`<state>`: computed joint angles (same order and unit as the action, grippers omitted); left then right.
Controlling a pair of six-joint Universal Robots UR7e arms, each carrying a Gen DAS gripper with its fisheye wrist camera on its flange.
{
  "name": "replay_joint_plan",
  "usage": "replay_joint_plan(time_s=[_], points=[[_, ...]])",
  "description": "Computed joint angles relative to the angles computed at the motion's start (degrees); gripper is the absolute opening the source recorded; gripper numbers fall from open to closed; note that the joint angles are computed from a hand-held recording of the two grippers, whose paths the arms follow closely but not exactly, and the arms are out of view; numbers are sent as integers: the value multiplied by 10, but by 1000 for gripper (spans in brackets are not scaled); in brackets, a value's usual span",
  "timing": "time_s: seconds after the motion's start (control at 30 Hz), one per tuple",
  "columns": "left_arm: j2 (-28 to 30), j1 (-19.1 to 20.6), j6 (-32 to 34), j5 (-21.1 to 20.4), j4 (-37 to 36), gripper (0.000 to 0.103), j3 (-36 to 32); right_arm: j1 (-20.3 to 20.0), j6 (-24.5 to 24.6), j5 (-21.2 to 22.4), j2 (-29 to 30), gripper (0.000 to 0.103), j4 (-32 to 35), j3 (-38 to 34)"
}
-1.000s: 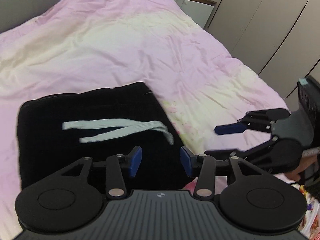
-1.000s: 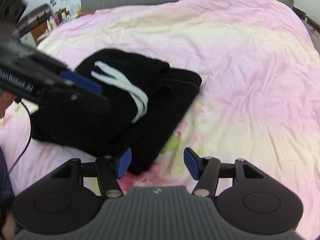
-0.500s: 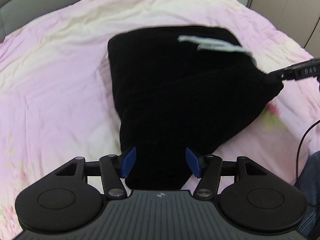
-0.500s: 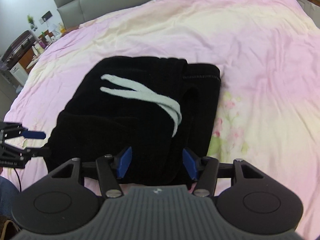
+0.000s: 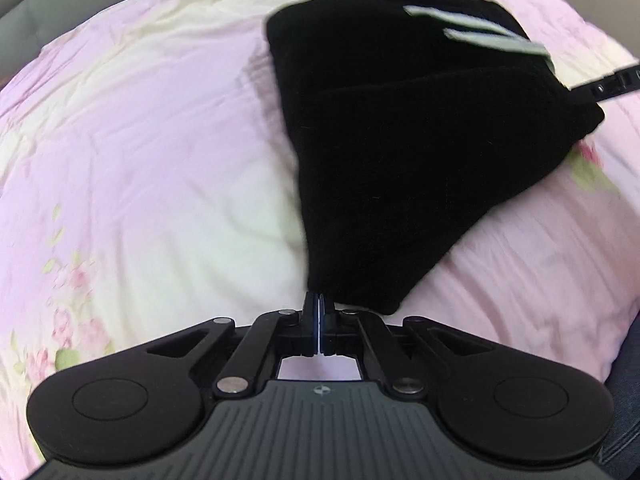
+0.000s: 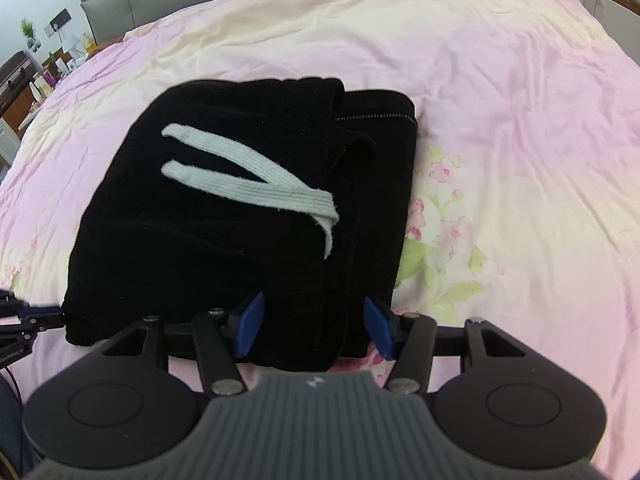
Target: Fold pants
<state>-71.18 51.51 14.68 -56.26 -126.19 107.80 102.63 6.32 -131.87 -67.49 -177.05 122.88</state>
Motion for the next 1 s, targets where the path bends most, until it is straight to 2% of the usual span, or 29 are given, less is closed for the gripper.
replay_joint_plan(time_s=[0.07,0.1,0.17,0.33,0.57,0.63,0.67,0.7,0.73,0.77,0.83,1.0], points=[[2,10,-22,-20,14,3,-30,-1,2,19,-15,52,-3,-1],[7,12,-27,-25,16,5,-47,-1,2,26,-19,55,-6,-3],[25,9,-16,-17,3,8,-72,-4,2,35,-22,62,-15,-12],[87,1,16,-10,-18,11,-135,-25,7,53,-9,63,-28,-58],[150,1,26,-8,-43,13,-179,-96,94,155,14,63,-13,-102],[165,2,26,-9,-50,14,-188,-122,123,208,16,62,-31,-97],[171,2,24,-10,-50,14,-193,-135,138,240,17,60,-52,-91],[177,4,20,-14,-50,14,-198,-145,147,267,18,45,-70,-86],[179,5,15,-19,-52,14,-201,-153,150,292,18,35,-78,-84],[184,5,13,-24,-57,14,-205,-153,149,294,19,30,-77,-86],[191,6,15,-32,-80,14,-208,-141,117,278,18,20,-65,-95],[222,0,24,-50,-121,14,-237,-78,2,216,12,16,-62,-131]])
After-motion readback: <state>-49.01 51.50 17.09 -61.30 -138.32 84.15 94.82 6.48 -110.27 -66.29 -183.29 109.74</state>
